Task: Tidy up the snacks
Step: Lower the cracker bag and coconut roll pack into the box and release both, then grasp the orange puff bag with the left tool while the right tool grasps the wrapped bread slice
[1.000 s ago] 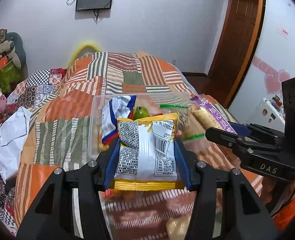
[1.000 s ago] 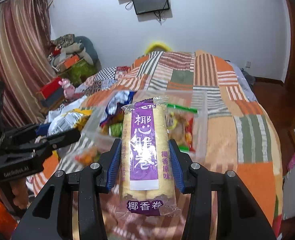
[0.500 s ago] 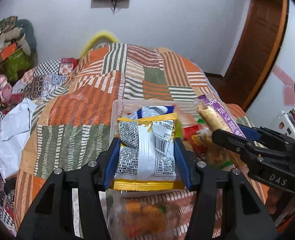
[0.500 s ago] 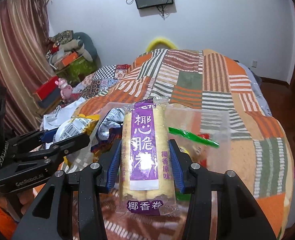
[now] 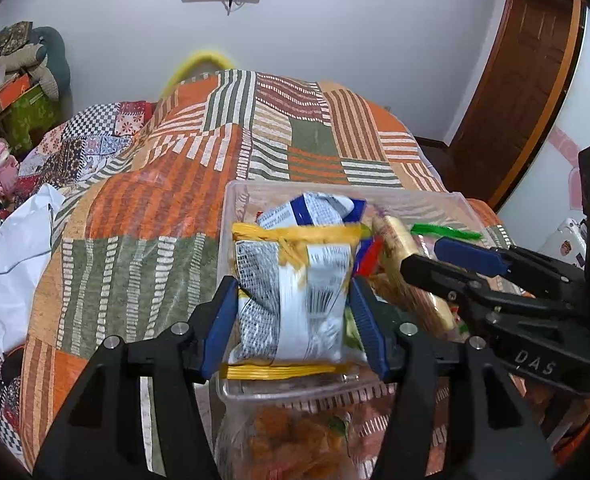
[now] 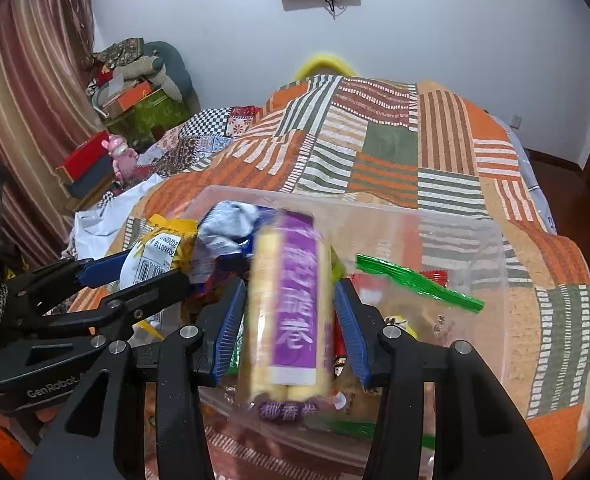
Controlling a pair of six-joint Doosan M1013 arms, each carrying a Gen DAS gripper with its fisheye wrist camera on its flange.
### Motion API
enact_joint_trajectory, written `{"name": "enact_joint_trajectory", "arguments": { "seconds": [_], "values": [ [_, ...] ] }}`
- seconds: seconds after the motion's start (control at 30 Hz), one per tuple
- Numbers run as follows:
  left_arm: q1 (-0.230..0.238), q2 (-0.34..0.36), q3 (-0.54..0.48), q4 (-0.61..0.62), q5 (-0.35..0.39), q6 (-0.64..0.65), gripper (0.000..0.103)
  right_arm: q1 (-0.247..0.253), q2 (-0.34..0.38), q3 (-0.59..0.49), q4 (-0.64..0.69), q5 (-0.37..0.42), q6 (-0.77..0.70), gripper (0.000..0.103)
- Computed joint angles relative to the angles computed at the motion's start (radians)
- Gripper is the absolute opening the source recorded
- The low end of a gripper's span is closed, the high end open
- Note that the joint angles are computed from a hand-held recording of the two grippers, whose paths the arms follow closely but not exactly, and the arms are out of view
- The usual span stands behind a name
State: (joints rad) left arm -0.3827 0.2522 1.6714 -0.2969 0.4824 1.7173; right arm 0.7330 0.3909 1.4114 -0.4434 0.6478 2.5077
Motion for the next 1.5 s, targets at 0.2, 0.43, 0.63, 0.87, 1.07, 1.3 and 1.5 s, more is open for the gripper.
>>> {"name": "enact_joint_trajectory", "arguments": {
  "seconds": [0.2, 0.43, 0.63, 0.87, 1.07, 1.3, 1.5],
  "values": [
    [0.01, -0.039, 0.026, -0.048, 0.015, 0.035, 0.06, 0.015, -0.038, 0.029, -0.024, -0.011, 0.014, 0.05],
    [0.009, -0.116, 0.09, -0.004, 0.0, 0.027, 0.066, 0.058, -0.087, 0.079, -0.074, -0.015, 0.05, 0.062],
    [0.011, -0.182, 0.155, 0.022, 0.005, 0.02, 0.069, 0.102, -0.104, 0.107, -0.064, 0.001, 0.068, 0.068],
    [0.008, -0.244, 0.234, 0.075, 0.004, -0.014, 0.072, 0.143, -0.082, 0.115, -0.027, 0.045, 0.062, 0.08],
    [0.009, -0.265, 0.278, 0.088, 0.018, -0.034, 0.073, 0.162, -0.062, 0.114, 0.039, 0.063, 0.033, 0.085],
    [0.01, -0.247, 0.288, 0.071, 0.042, -0.041, 0.073, 0.159, -0.068, 0.137, 0.101, 0.062, -0.038, 0.085],
    [0.004, -0.216, 0.27, 0.042, 0.055, -0.03, 0.073, 0.144, -0.103, 0.181, 0.083, 0.065, 0.011, 0.085]
  ]
}}
